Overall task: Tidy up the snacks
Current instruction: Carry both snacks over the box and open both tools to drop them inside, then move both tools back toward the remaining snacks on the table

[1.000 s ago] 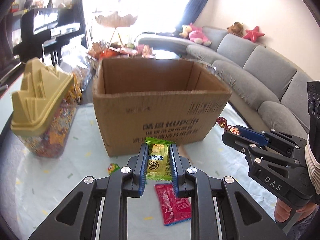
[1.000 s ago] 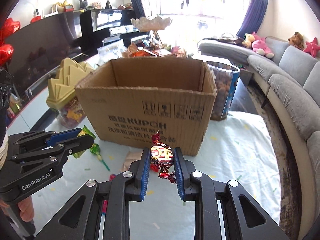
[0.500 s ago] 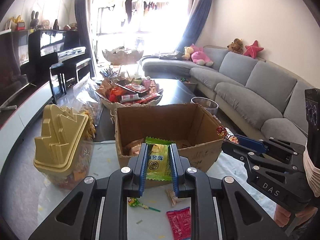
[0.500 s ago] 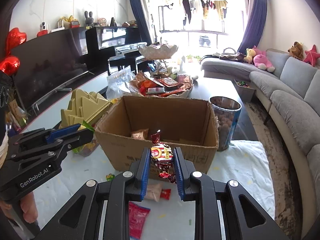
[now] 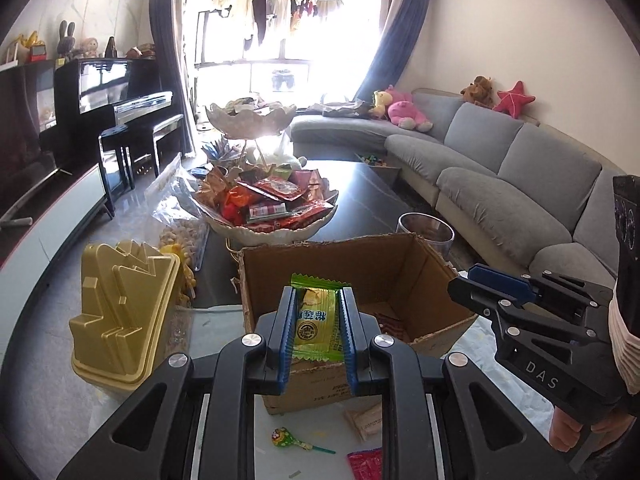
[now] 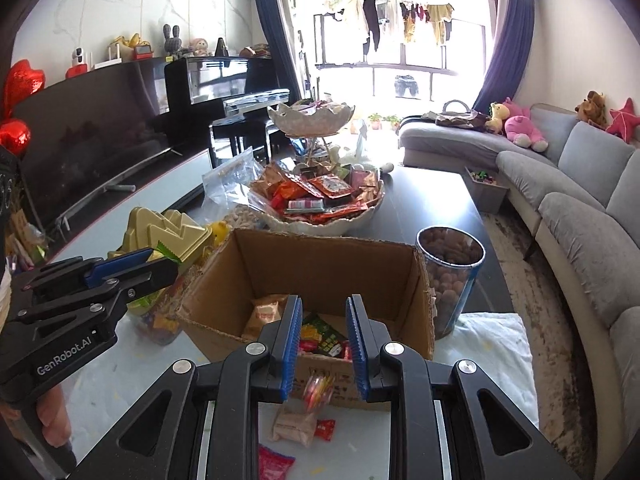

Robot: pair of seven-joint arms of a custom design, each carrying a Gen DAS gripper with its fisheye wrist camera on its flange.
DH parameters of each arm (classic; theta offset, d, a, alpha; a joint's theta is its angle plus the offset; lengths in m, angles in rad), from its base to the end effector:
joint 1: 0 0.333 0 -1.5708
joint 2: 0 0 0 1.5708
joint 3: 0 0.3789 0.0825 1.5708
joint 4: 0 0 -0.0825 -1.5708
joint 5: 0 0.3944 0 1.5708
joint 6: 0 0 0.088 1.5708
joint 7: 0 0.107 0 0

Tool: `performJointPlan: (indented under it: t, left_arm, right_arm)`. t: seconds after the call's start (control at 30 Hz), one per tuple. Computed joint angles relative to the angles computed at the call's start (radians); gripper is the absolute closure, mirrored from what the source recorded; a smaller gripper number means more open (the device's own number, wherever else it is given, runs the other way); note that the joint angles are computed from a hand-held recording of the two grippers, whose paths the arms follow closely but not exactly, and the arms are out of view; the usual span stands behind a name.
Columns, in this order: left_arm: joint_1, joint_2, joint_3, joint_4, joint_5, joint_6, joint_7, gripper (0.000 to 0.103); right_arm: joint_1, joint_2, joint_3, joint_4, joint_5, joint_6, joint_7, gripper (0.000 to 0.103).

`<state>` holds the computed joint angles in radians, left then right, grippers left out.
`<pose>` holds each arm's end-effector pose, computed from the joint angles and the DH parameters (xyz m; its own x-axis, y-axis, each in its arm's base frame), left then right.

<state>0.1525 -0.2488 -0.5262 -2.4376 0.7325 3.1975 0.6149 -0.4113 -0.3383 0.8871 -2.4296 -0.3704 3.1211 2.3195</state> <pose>0.4242 -0.2539 0.5320 -0.2586 -0.9626 0.0811 -0.5713 0.0847 -0.8163 0.4127 0.2932 0.5352 0.2113 -0.9766 -0.0390 -0.5837 -0.0941 -0.8065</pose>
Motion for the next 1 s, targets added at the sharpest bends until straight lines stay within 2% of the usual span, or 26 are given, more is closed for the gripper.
performJointPlan:
  t: [0.07, 0.1, 0.13, 0.23, 0.27, 0.3, 0.33, 0.37, 0.43, 0.5, 0.53, 0.7, 0.8, 1.0]
  left_arm:
    - [0.001, 0.023, -0.001, 0.022, 0.005, -0.013, 0.0, 0.081]
    - [-0.02, 0.042, 0.017, 0.035, 0.003, -0.02, 0.011, 0.081]
    - [-0.067, 0.068, 0.056, 0.05, -0.018, -0.033, 0.038, 0.081]
    - [-0.131, 0.119, 0.115, 0.087, -0.03, -0.057, 0.041, 0.081]
    - [-0.147, 0.136, 0.129, 0.102, -0.028, -0.069, 0.042, 0.077]
    - [-0.173, 0.146, 0.152, 0.107, -0.045, -0.078, 0.065, 0.066]
    - [-0.18, 0.153, 0.158, 0.116, -0.029, -0.091, 0.049, 0.059]
    - [-0.172, 0.156, 0.152, 0.123, 0.022, -0.098, -0.003, 0.052]
    - [-0.177, 0.154, 0.162, 0.122, 0.079, -0.101, -0.051, 0.051]
    - [-0.184, 0.143, 0.173, 0.115, 0.133, -0.11, -0.1, 0.047]
    - [-0.19, 0.139, 0.181, 0.111, 0.151, -0.112, -0.117, 0.045]
    - [-0.186, 0.095, 0.189, 0.074, 0.282, -0.103, -0.241, 0.043]
    - [-0.172, 0.07, 0.171, 0.063, 0.364, -0.1, -0.312, 0.042]
    - [-0.135, 0.01, 0.138, 0.025, 0.515, -0.064, -0.455, 0.041]
  right_arm:
    - [-0.033, 0.012, 0.026, 0.016, -0.017, -0.007, 0.005, 0.079]
    - [-0.048, 0.02, 0.038, 0.025, -0.026, -0.01, 0.008, 0.079]
    - [-0.057, 0.031, 0.045, 0.034, -0.034, -0.019, 0.013, 0.079]
    - [-0.076, 0.059, 0.053, 0.055, -0.072, -0.026, 0.044, 0.079]
    - [-0.095, 0.062, 0.067, 0.063, -0.091, -0.036, 0.063, 0.079]
    - [-0.106, 0.067, 0.075, 0.07, -0.11, -0.041, 0.077, 0.078]
    - [-0.117, 0.073, 0.083, 0.075, -0.13, -0.046, 0.09, 0.078]
    - [-0.127, 0.079, 0.09, 0.08, -0.148, -0.052, 0.105, 0.078]
    - [-0.126, 0.092, 0.089, 0.084, -0.177, -0.06, 0.127, 0.072]
    - [-0.123, 0.096, 0.083, 0.082, -0.202, -0.061, 0.155, 0.058]
    - [-0.129, 0.092, 0.085, 0.078, -0.218, -0.058, 0.175, 0.056]
    - [-0.132, 0.073, 0.08, 0.06, -0.282, -0.055, 0.271, 0.037]
    - [-0.179, 0.01, 0.11, 0.032, -0.312, -0.031, 0.346, 0.028]
    - [-0.166, -0.105, 0.106, -0.035, -0.227, -0.019, 0.325, 0.025]
